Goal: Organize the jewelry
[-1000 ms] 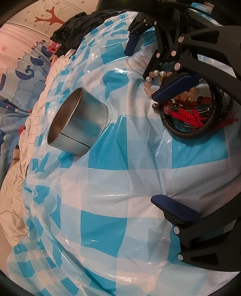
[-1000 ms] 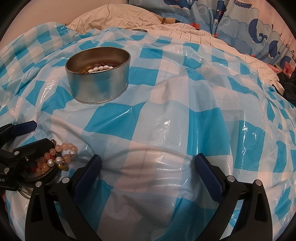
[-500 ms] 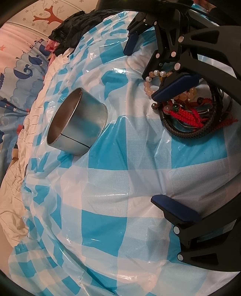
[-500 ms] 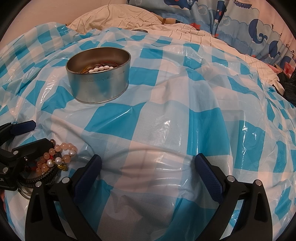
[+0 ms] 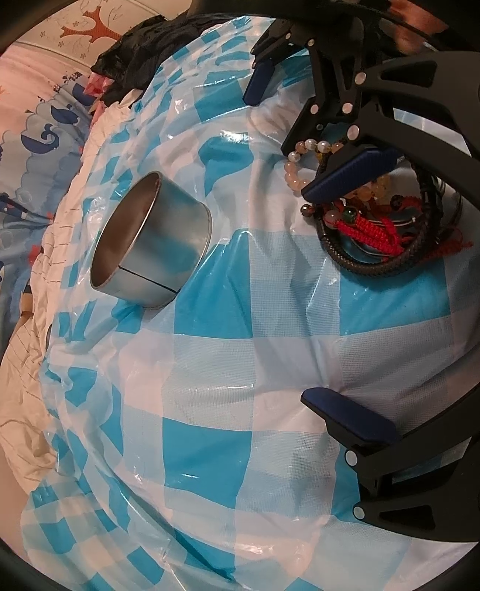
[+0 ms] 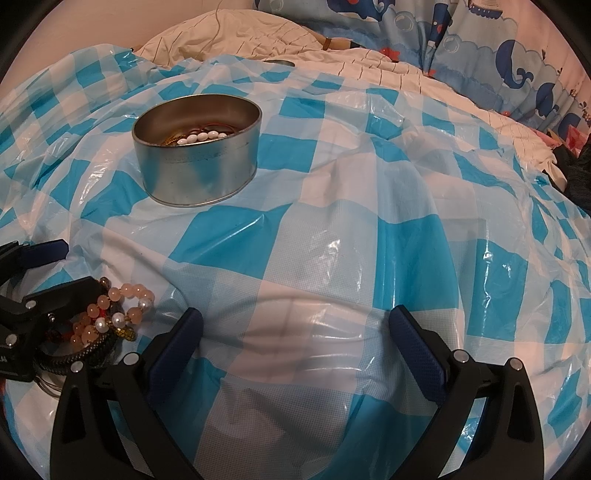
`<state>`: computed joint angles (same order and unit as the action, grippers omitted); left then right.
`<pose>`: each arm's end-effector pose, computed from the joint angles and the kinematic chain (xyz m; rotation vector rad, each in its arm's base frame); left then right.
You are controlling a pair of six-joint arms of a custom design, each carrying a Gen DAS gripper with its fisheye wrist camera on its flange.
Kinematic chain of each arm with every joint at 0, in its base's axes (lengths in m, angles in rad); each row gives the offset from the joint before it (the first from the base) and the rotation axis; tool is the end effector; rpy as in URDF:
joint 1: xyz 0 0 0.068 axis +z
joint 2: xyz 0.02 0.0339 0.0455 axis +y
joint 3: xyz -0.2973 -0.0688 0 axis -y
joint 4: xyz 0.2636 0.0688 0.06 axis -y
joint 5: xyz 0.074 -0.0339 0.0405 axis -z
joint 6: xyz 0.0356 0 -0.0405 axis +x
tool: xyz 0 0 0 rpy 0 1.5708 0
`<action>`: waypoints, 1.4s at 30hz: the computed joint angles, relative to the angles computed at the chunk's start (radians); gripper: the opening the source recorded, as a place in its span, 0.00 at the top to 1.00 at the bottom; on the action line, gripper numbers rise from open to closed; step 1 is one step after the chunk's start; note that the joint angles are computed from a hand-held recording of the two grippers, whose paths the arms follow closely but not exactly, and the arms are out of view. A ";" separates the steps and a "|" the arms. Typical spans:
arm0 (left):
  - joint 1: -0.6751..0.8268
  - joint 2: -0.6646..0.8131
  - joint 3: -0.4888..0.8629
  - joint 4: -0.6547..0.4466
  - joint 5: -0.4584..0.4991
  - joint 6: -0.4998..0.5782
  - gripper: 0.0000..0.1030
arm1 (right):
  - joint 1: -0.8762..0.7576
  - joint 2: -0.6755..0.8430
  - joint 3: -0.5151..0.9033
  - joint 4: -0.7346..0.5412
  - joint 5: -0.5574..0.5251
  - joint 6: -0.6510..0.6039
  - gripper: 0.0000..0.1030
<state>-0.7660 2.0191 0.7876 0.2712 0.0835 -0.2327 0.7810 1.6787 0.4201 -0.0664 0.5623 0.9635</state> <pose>0.2545 -0.2489 0.0631 0.7186 2.5009 -0.4880 0.1664 0.1382 0.0757 0.3227 2.5292 -0.2322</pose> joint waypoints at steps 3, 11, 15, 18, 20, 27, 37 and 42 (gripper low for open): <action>-0.011 0.007 0.022 -0.025 -0.026 -0.027 0.07 | -0.018 -0.005 0.000 0.005 -0.024 -0.001 0.07; -0.014 0.007 0.038 -0.045 -0.038 -0.043 0.07 | -0.020 -0.013 0.034 -0.066 -0.045 -0.007 0.07; -0.015 0.006 0.044 -0.056 -0.043 -0.044 0.07 | -0.013 -0.014 0.042 -0.090 -0.049 -0.008 0.07; -0.017 0.003 0.047 -0.064 -0.050 -0.041 0.07 | -0.008 -0.015 0.048 -0.109 -0.049 -0.006 0.07; -0.016 -0.001 0.043 -0.063 -0.052 -0.038 0.07 | -0.001 -0.013 0.054 -0.121 -0.040 -0.001 0.07; -0.021 -0.008 0.038 -0.062 -0.063 -0.034 0.07 | 0.015 -0.010 0.065 -0.144 -0.022 0.016 0.07; -0.017 -0.108 -0.004 -0.091 -0.126 0.023 0.07 | 0.147 -0.189 0.005 -0.197 0.063 0.127 0.07; 0.048 -0.179 -0.051 -0.096 -0.093 0.048 0.07 | 0.237 -0.259 -0.015 -0.194 0.097 0.185 0.07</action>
